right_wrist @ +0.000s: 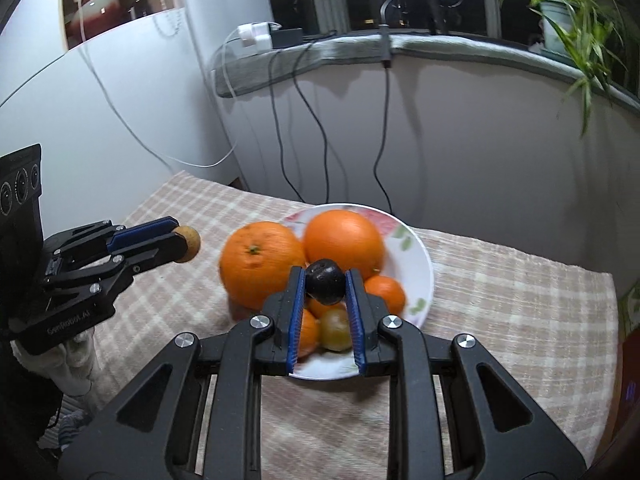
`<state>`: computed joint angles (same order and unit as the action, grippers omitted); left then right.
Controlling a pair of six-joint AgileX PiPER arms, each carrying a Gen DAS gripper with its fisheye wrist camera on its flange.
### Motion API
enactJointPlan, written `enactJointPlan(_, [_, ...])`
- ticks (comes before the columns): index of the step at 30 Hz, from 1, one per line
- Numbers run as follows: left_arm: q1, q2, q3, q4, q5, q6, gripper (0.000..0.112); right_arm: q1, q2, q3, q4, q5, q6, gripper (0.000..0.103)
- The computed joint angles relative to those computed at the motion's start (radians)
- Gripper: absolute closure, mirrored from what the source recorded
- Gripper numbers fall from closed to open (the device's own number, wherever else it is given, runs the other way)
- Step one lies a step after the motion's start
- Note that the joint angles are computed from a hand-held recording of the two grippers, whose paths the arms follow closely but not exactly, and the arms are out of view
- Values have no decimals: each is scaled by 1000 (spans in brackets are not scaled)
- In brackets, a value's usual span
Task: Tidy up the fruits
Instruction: 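Carry the brown fruit with the left tool while the right tool carries the plum over the plate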
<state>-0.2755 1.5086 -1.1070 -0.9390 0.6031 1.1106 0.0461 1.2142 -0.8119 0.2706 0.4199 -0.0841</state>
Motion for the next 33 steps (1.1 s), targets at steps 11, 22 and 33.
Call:
enactJointPlan(11, [-135, 81, -84, 108, -35, -132, 92, -93, 39, 23, 199, -10, -209, 82])
enactJointPlan(22, [-186, 119, -129, 176, -45, -192, 92, -133, 67, 44, 325, -2, -345, 82])
enactJointPlan(33, [-189, 108, -122, 206, -77, -231, 75, -151, 69, 53, 377, -2, -398, 69])
